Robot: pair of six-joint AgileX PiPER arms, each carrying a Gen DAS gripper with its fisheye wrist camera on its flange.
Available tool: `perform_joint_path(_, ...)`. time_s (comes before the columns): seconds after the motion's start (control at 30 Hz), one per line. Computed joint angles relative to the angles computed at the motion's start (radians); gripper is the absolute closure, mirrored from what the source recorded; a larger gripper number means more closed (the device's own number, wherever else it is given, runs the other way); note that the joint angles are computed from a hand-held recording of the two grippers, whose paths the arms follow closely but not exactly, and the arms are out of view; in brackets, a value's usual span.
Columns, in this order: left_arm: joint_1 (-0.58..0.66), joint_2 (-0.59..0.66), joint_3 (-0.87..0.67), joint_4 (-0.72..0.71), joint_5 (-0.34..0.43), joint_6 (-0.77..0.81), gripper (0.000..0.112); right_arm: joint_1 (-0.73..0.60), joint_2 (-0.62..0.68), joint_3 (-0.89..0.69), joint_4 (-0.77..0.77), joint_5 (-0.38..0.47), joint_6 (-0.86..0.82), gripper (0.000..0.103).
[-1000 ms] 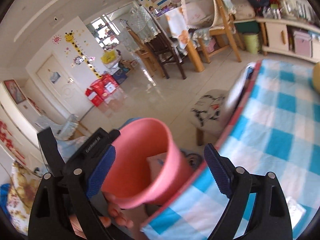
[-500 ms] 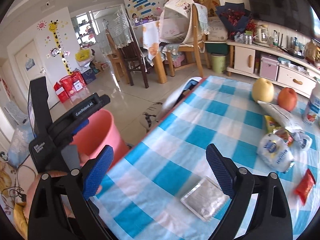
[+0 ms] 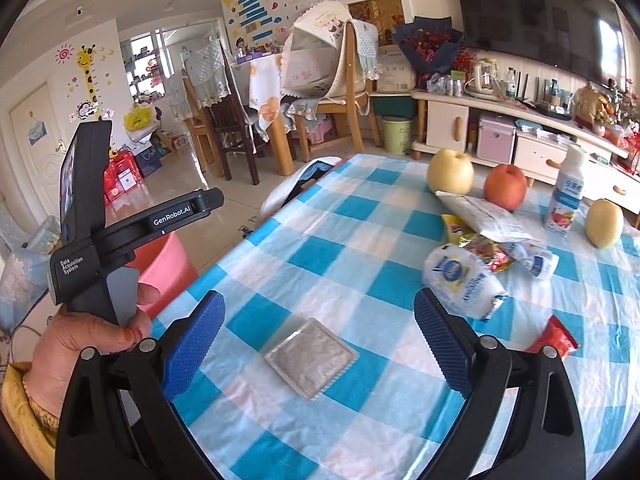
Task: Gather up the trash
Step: 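Move both grippers back over the table toward the remaining trash, then grasp the white Maicoday bag with the left gripper while the right grasps a red candy wrapper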
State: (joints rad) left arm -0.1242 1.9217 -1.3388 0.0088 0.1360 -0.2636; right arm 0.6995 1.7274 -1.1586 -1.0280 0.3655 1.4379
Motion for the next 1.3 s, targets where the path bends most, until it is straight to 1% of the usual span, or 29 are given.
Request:
perform_joint_path(0.13, -0.047, 0.011, -0.017, 0.164, 0.018, -0.139, 0.024, -0.021, -0.035, 0.068, -0.127, -0.021, 0.119, 0.009)
perform_joint_path(0.23, -0.082, 0.012, -0.014, 0.271, 0.013, -0.229, 0.024, -0.049, -0.060, 0.104, -0.164, -0.049, 0.148, 0.009)
perform_joint_path(0.3, -0.104, 0.024, -0.028, 0.275, 0.013, -0.227, 0.024, -0.069, -0.075, 0.129, -0.184, -0.068, 0.161, 0.009)
perform_joint_path(0.33, -0.115, 0.028, -0.032, 0.255, 0.009, -0.201, 0.024, -0.080, -0.080, 0.140, -0.183, -0.078, 0.155, 0.009)
perform_joint_path(0.4, -0.140, 0.042, -0.048, 0.281, 0.012, -0.211, 0.024, -0.099, -0.086, 0.158, -0.158, -0.088, 0.118, 0.009)
perform_joint_path(0.53, -0.195, 0.068, -0.080, 0.331, 0.026, -0.224, 0.024, -0.157, -0.092, 0.188, -0.015, -0.124, -0.040, 0.009)
perform_joint_path(0.57, -0.208, 0.077, -0.092, 0.338, 0.033, -0.220, 0.024, -0.169, -0.096, 0.195, -0.001, -0.127, -0.057, 0.009)
perform_joint_path(0.63, -0.230, 0.095, -0.115, 0.284, 0.041, -0.147, 0.024, -0.197, -0.109, 0.219, -0.015, -0.138, -0.049, 0.009)
perform_joint_path(0.7, -0.249, 0.107, -0.136, 0.258, 0.057, -0.108, 0.024, -0.236, -0.126, 0.244, -0.005, -0.155, -0.056, 0.009)
perform_joint_path(0.77, -0.261, 0.115, -0.153, 0.171, 0.067, -0.015, 0.024, -0.272, -0.144, 0.270, -0.004, -0.179, -0.057, 0.009)
perform_joint_path(0.9, -0.282, 0.129, -0.174, 0.094, 0.071, 0.075, 0.024, -0.317, -0.158, 0.299, -0.063, -0.184, -0.018, 0.009)
perform_joint_path(0.93, -0.284, 0.136, -0.186, 0.044, 0.081, 0.127, 0.024, -0.324, -0.158, 0.303, -0.055, -0.183, -0.032, 0.009)
perform_joint_path(1.03, -0.287, 0.153, -0.216, -0.045, 0.108, 0.212, 0.024, -0.350, -0.154, 0.309, 0.005, -0.180, -0.111, 0.009)
perform_joint_path(1.17, -0.286, 0.178, -0.255, -0.178, 0.140, 0.341, 0.024, -0.375, -0.144, 0.313, 0.032, -0.178, -0.159, 0.009)
perform_joint_path(1.3, -0.285, 0.211, -0.307, -0.222, 0.188, 0.383, 0.024, -0.411, -0.133, 0.309, 0.195, -0.189, -0.327, 0.009)
